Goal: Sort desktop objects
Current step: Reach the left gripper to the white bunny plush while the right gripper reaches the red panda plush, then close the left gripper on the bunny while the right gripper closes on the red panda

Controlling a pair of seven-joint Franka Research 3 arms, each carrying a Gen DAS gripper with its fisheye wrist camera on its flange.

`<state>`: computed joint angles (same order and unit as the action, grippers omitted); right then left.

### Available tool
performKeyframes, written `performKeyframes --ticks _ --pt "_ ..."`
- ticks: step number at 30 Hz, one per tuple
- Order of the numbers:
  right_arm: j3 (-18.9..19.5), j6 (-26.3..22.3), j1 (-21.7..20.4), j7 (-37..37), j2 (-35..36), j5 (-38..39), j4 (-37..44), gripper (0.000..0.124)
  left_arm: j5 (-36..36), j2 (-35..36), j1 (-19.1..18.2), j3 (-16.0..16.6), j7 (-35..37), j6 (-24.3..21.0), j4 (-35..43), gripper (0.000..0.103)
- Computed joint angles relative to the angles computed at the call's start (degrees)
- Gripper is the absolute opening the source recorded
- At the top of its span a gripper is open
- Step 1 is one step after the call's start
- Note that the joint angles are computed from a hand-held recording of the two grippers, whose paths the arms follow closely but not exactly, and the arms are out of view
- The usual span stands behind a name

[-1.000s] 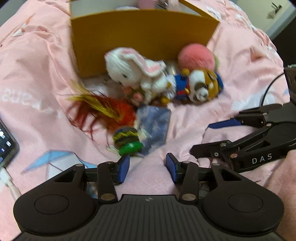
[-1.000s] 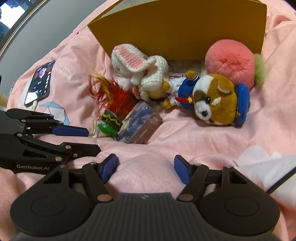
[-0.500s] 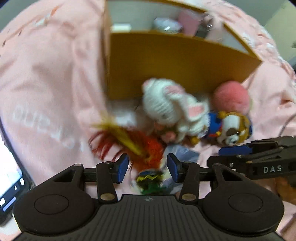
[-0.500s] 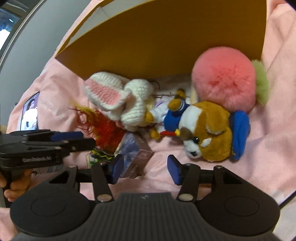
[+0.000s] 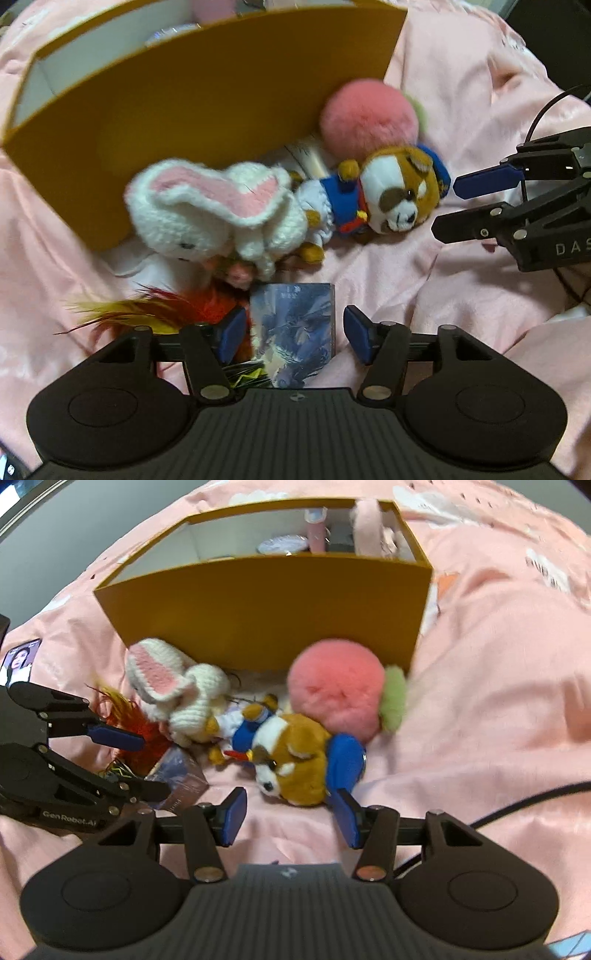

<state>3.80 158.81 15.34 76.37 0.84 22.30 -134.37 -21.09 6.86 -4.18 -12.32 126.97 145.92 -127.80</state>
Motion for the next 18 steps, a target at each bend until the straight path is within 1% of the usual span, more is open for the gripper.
performKeyframes --ticks 2,4,6,9,13,15,16,18 --pt "-0.2 -0.1 -0.2 0.4 0.4 0.6 -0.2 0.055 2.1 1.4 -0.3 0.2 -2.4 -1.5 1.4 0.069" --pt "-0.3 0.0 -0.3 1.5 1.0 0.3 0.0 0.055 4.6 2.3 -0.6 0.3 -5.2 -1.2 1.7 0.069" --pt "-0.3 0.0 -0.6 1.2 1.3 1.3 0.4 0.055 4.4 2.0 -0.2 -0.1 -4.9 -0.7 1.3 0.069" --pt "-0.3 1.1 -0.8 0.2 1.3 2.4 0.4 0.056 -0.7 0.4 0.9 -0.7 -1.9 1.2 0.1 0.069" --pt "-0.1 3.8 -0.9 -1.0 2.7 4.4 1.0 0.059 -6.7 -1.6 1.2 -0.1 -3.7 6.1 -1.9 0.069" --pt "0.3 3.2 -1.3 -3.0 4.1 7.1 2.3 0.06 -10.2 -2.1 1.3 0.2 -4.0 7.4 -2.2 0.07" --pt "0.7 2.5 -1.5 -4.1 5.0 8.8 3.2 0.061 -10.7 -2.1 1.2 0.4 -5.1 7.9 -2.1 0.07" --pt "0.8 2.0 -1.5 -4.4 6.1 9.4 4.0 0.065 -12.0 -1.7 1.3 0.7 -6.9 9.3 -2.0 0.07"
